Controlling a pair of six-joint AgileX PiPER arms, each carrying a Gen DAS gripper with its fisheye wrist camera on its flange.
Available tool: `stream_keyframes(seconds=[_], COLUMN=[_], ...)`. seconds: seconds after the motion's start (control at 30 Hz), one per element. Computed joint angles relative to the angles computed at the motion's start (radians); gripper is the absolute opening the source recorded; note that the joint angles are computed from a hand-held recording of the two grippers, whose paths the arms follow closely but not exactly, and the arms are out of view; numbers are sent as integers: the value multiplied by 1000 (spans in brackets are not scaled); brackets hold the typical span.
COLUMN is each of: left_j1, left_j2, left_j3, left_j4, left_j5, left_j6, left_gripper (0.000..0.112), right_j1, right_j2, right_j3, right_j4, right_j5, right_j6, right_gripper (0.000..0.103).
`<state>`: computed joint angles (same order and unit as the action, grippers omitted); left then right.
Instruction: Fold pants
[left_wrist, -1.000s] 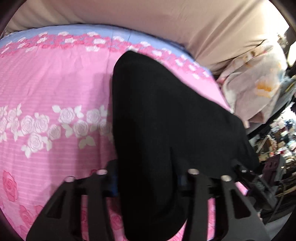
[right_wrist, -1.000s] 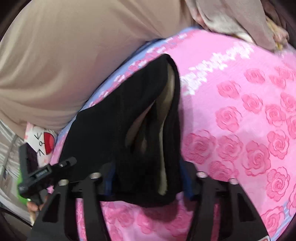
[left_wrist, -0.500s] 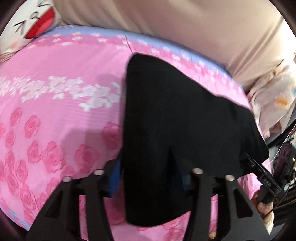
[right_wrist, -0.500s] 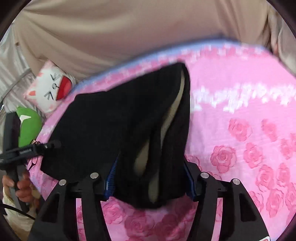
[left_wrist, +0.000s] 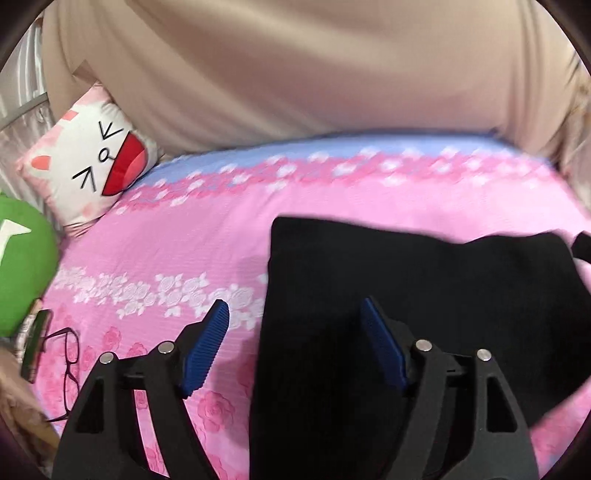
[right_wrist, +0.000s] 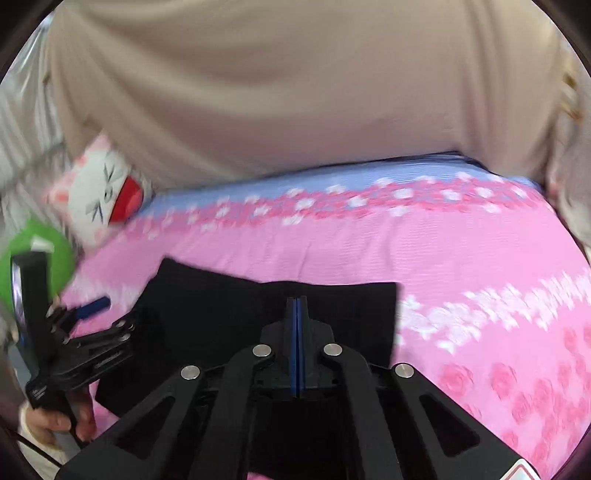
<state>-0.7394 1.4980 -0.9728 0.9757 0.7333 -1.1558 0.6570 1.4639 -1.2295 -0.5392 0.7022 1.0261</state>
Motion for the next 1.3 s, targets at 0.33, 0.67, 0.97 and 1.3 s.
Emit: stream_keyframes(seconds=[0.33, 0.67, 0.97, 1.3], left_j1=[43, -3, -53, 132], left_j2=[12, -51, -142, -419], left_j3=[-8, 38, 101, 295], left_j4=[-56, -59, -63, -333], left_j5=[-15, 38, 87, -21], left_j6=[42, 15, -14, 273], left_gripper=[85, 85, 85, 85], right_j1=[59, 272, 316, 477], right_j2=[-54, -116, -209, -293], right_j3=[123, 201, 326, 386], right_j4=[-91, -221, -221, -267], right_j5=[25, 249, 249, 430], right_j6=[163, 289, 384, 500], right_gripper=[0, 0, 0, 27])
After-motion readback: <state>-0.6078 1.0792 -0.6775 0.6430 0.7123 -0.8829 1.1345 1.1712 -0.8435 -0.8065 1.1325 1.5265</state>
